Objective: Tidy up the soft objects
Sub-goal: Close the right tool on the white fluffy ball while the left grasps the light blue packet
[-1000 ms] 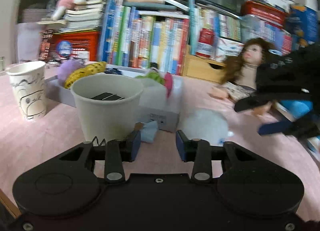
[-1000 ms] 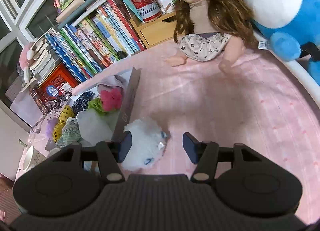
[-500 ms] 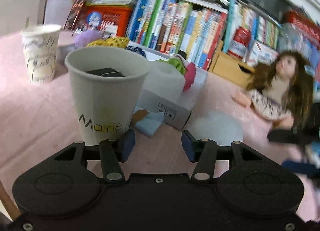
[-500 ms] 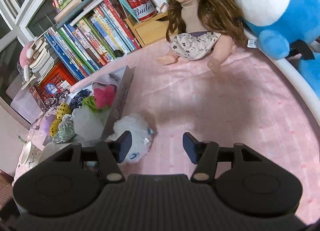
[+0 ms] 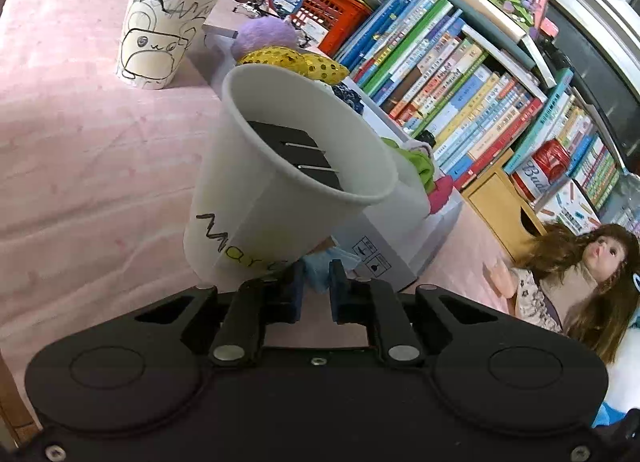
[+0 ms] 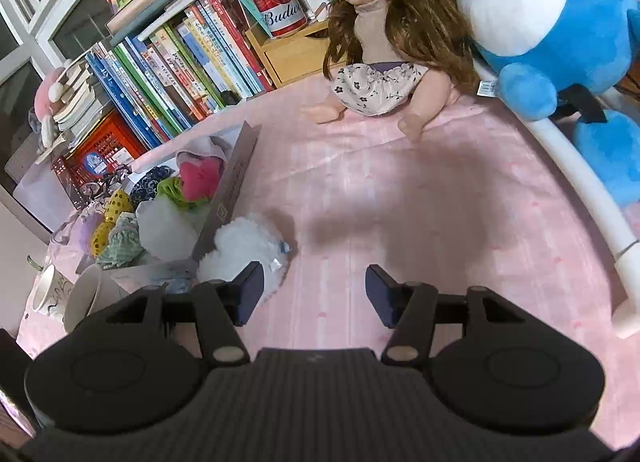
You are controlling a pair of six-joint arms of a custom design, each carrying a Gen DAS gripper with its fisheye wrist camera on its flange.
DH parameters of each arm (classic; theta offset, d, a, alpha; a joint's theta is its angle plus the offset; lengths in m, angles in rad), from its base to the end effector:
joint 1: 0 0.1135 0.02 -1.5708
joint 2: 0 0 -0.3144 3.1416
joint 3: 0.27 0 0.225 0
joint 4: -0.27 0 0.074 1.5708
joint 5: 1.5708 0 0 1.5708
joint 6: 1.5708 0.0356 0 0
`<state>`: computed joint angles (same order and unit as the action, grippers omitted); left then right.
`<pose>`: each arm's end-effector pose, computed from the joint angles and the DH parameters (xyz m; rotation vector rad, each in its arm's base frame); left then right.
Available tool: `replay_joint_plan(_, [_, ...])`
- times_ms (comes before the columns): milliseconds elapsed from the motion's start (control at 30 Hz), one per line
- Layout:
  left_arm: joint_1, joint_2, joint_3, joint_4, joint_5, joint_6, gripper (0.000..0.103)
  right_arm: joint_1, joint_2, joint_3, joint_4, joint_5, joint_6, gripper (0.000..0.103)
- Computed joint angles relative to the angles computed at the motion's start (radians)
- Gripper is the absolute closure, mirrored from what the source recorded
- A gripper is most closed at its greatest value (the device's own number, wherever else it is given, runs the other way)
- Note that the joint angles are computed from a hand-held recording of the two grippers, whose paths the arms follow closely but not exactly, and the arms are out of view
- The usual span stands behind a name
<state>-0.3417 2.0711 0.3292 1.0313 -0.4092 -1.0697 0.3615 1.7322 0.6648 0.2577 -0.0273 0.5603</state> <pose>0.2628 -0.0784 0.0959 -0.9878 1.9993 -0.3099 0.2833 0.1082 0.1835 0.2281 2.4210 0.4624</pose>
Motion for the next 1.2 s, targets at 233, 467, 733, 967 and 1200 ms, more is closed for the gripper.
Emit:
replay_joint_plan(233, [-0.03,-0.022,-0.111,0.128,0.079,0.077,0.094,-0.007,0.033,0.02,0.007,-0.022,0.006,0.032])
replay_joint_plan(467, [-0.111,-0.031,-0.215,0.233,0.11,0.19,0.094,0.011,0.15,0.192,-0.101,-0.07,-0.021,0.032])
replay_joint_plan(733, [-0.12,-0.029,-0.304,0.335,0.097,0.281,0.08,0.064,0.288,0.404,-0.242,-0.091,-0.067,0.023])
replay_joint_plan(967, [-0.022,-0.011,-0.251,0.332,0.189,0.294,0.059,0.102,0.28,0.382,-0.21,-0.044,-0.06,0.057])
replay_joint_plan(1200, [-0.001,0.025,-0.2,0.321,0.242,0.34,0.083,0.047,0.189,0.243,-0.125,0.01,0.0,0.059])
